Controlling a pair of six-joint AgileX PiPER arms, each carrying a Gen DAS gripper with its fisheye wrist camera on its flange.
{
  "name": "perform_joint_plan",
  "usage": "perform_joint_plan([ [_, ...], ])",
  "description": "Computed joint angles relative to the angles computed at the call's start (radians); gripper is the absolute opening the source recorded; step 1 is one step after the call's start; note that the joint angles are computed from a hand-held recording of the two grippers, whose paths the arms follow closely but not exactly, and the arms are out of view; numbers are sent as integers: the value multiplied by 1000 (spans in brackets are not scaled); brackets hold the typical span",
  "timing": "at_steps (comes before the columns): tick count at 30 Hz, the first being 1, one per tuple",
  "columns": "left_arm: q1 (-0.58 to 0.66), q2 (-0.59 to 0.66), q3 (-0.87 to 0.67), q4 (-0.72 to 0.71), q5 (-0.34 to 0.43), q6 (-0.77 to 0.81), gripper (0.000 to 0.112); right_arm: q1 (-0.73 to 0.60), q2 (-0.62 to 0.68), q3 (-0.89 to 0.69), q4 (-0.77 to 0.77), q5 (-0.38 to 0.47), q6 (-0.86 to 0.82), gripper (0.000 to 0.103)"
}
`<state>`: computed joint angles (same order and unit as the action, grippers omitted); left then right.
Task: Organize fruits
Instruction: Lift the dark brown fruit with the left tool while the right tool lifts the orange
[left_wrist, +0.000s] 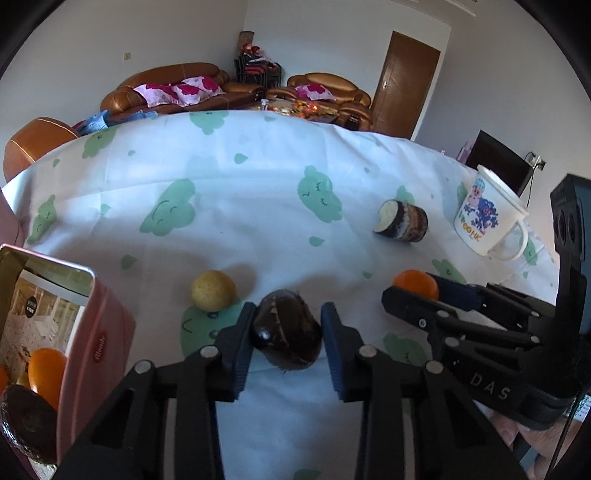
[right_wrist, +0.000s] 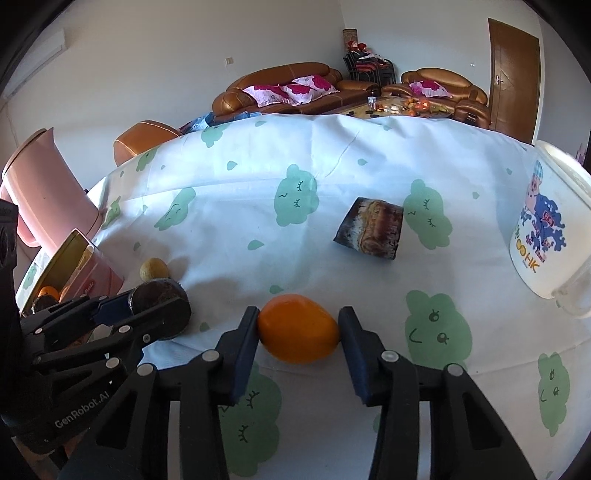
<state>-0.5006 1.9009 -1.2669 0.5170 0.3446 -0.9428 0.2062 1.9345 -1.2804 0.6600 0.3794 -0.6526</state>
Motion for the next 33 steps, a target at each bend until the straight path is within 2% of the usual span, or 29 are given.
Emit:
perform_joint_plan([
  [6,-7,-5,4,43,4,-36,34,12,-18,24,-2,-33,-13,46],
  [11,-26,-16,9,140,15,-113,28,19,-29,38,-2,-56,-21,46],
  [17,-20,-13,4,103,2,-84,28,14,-36,48,27,-64,-44,46],
  [23,-16,-22,22,104,-21,-87,28,6,-48,67,97,-74,-112,46],
  [33,-37,-47,53,260,-17,-228,28,-11,-72,98,265,-79,-281,46],
])
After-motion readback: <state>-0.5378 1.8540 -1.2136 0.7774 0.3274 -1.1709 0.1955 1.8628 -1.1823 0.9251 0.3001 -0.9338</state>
